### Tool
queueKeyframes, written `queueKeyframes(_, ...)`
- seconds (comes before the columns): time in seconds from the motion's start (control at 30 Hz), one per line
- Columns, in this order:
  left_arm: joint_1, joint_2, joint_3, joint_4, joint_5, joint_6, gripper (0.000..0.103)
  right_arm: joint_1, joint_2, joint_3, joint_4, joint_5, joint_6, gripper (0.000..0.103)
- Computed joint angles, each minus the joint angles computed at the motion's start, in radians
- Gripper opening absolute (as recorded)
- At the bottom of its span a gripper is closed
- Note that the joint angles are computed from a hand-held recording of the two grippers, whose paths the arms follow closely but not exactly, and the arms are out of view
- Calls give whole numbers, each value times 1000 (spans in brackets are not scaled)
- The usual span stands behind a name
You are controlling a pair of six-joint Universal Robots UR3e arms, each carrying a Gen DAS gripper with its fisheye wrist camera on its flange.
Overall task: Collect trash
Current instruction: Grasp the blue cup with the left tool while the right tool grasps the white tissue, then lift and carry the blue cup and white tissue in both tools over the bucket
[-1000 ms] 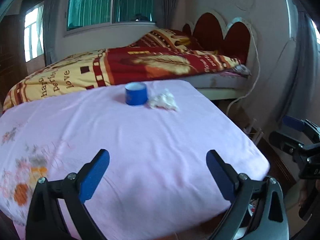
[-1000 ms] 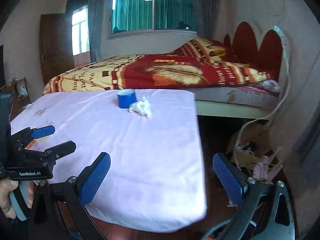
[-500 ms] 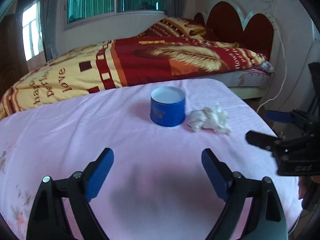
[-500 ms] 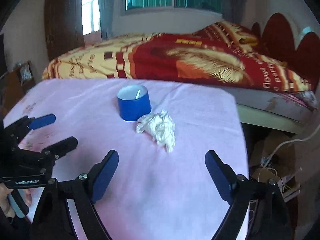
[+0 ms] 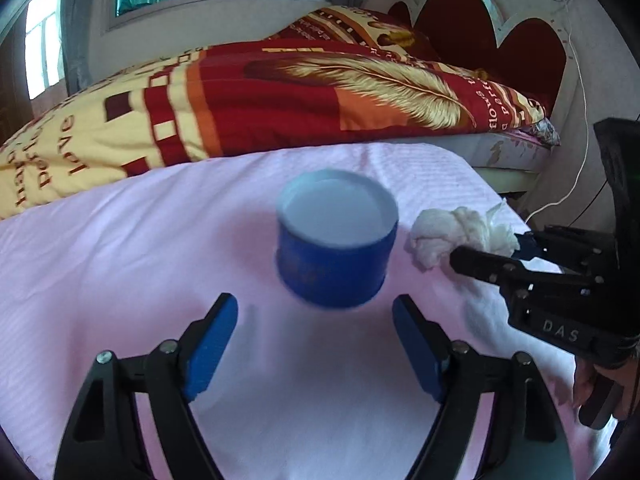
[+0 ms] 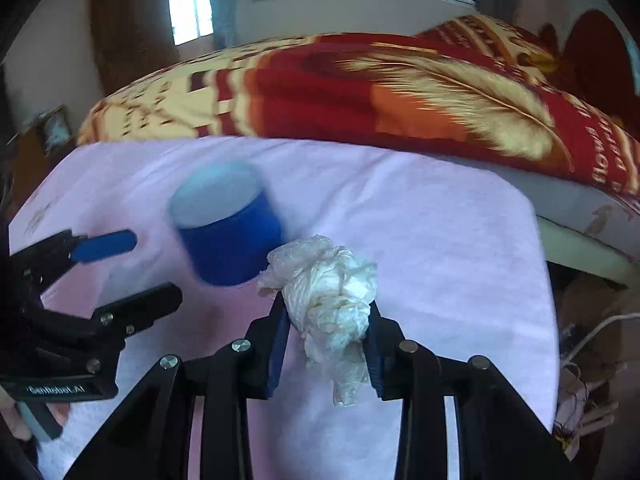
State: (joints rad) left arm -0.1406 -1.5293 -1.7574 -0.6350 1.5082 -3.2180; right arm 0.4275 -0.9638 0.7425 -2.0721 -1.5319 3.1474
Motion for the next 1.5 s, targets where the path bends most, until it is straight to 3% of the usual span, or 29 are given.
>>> queueKeyframes(0.17, -14, -128, 145, -41, -14, -34, 81, -50, -26, 43, -13, 36, 18, 36)
queueKeyframes(0.37, -49, -218, 250, -56, 23, -34, 72, -61, -61, 98, -34, 50, 34, 36)
queueKeyframes(0.67, -84, -25, 61, 22, 52, -14, 71, -38, -278, 367, -138, 11, 2, 36)
queueKeyframes(0.97, -216, 223, -72, -45, 124, -39, 71, -18, -643, 698, -169, -37, 26, 35)
queueKeyframes(1.23, -464, 306, -87, -102, 280, -164, 71, 62, -948, 871, -82, -141, 84, 35)
queueKeyframes(1.5, -723, 273, -34, -137, 448, -293, 71, 151, -1211, 943, 82, -258, 191, 35)
